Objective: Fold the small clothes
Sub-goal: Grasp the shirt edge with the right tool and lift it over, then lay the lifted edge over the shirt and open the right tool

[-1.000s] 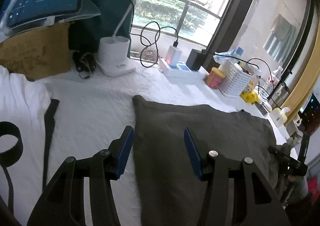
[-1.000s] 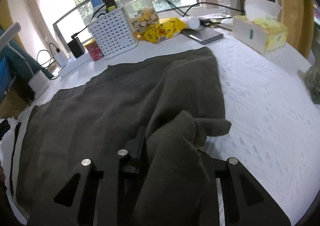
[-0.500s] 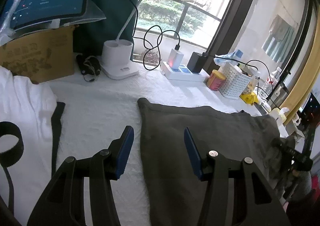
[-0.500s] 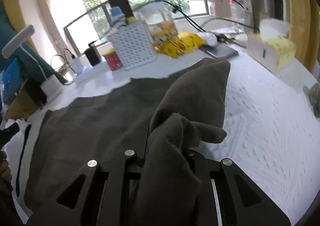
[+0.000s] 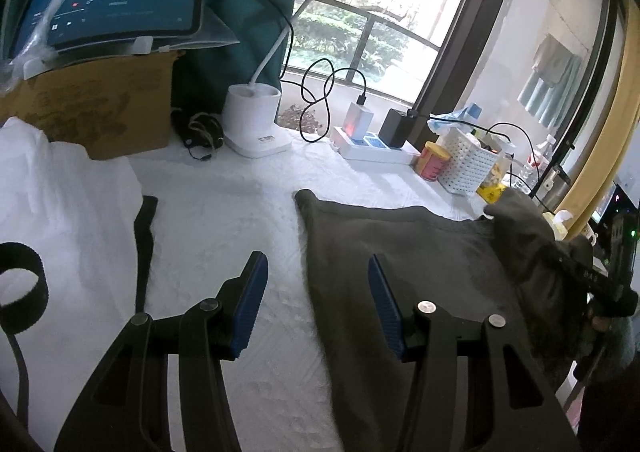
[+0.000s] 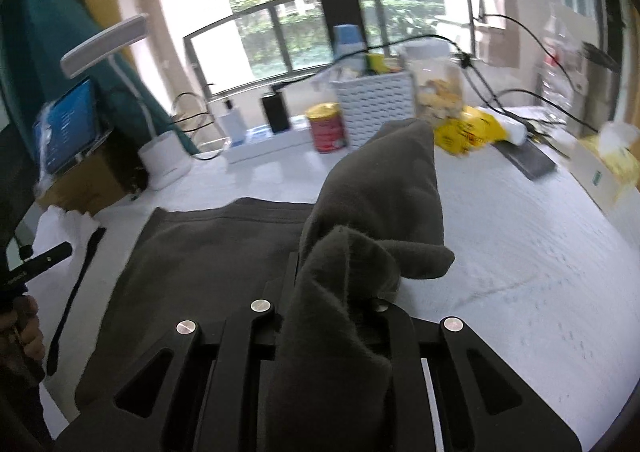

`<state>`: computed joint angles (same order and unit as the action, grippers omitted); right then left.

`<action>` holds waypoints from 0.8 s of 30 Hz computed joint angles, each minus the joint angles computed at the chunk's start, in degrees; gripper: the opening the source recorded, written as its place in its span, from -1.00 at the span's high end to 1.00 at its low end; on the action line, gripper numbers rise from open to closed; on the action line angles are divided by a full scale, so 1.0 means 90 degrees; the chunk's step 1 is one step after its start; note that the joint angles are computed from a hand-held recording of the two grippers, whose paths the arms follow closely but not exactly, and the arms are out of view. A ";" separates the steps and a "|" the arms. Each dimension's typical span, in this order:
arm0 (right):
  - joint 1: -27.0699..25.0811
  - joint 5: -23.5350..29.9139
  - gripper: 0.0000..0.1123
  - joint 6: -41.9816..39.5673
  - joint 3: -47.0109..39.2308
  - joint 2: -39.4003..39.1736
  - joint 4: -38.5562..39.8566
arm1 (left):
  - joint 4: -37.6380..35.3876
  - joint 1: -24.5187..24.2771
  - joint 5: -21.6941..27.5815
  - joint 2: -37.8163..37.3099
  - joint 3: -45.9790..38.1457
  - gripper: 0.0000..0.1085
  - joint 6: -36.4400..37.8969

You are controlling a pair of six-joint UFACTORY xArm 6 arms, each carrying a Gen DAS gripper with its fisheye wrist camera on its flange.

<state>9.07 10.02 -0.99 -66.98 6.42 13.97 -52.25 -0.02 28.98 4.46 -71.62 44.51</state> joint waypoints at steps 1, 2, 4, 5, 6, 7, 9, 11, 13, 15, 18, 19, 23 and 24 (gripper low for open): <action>0.0056 0.0014 0.70 -0.0082 -0.0046 0.0027 0.0068 | -0.0026 0.0017 0.0008 -0.0023 0.0034 0.04 0.0058; 0.0127 0.0051 0.70 -0.0181 -0.0131 0.0075 0.0146 | -0.0045 0.0037 0.0028 -0.0043 0.0056 0.04 0.0101; 0.0287 0.0107 0.70 -0.0315 -0.0290 0.0186 0.0254 | -0.0120 0.0083 0.0099 -0.0083 0.0099 0.04 0.0201; 0.0391 0.0140 0.70 -0.0403 -0.0387 0.0264 0.0314 | -0.0155 0.0110 0.0152 -0.0103 0.0122 0.04 0.0263; 0.0446 0.0161 0.70 -0.0442 -0.0445 0.0312 0.0346 | -0.0161 0.0119 0.0170 -0.0124 0.0148 0.04 0.0297; 0.0556 0.0205 0.70 -0.0531 -0.0558 0.0414 0.0412 | -0.0153 0.0128 0.0187 -0.0142 0.0173 0.04 0.0331; 0.0691 0.0276 0.70 -0.0438 -0.0739 0.0598 0.0258 | -0.0075 0.0143 0.0219 -0.0199 0.0245 0.04 0.0368; 0.0832 0.0346 0.70 -0.0292 -0.0898 0.0791 -0.0009 | -0.0079 0.0164 0.0271 -0.0269 0.0324 0.04 0.0430; 0.0944 0.0456 0.70 -0.0113 -0.1058 0.0976 -0.0233 | -0.0074 0.0194 0.0341 -0.0342 0.0405 0.04 0.0497; 0.1044 0.0606 0.70 0.0183 -0.1203 0.1141 -0.0613 | 0.0000 0.0203 0.0357 -0.0403 0.0485 0.04 0.0510; 0.1184 0.1078 0.69 0.0322 -0.1489 0.1324 -0.0805 | 0.0110 0.0227 0.0370 -0.0458 0.0574 0.04 0.0481; 0.1228 0.1165 0.69 0.0231 -0.1524 0.1338 -0.0737 | 0.0128 0.0237 0.0388 -0.0468 0.0589 0.04 0.0465; 0.1519 0.1537 0.56 -0.0485 -0.1673 0.1306 -0.0205 | 0.0152 0.0313 0.0438 -0.0502 0.0634 0.04 0.0423; 0.1604 0.1638 0.41 -0.0632 -0.1699 0.1293 -0.0092 | 0.0182 0.0324 0.0415 -0.0514 0.0648 0.04 0.0393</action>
<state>23.50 24.76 -6.68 -82.27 18.06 13.14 -50.61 2.90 32.72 -0.17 -65.79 48.04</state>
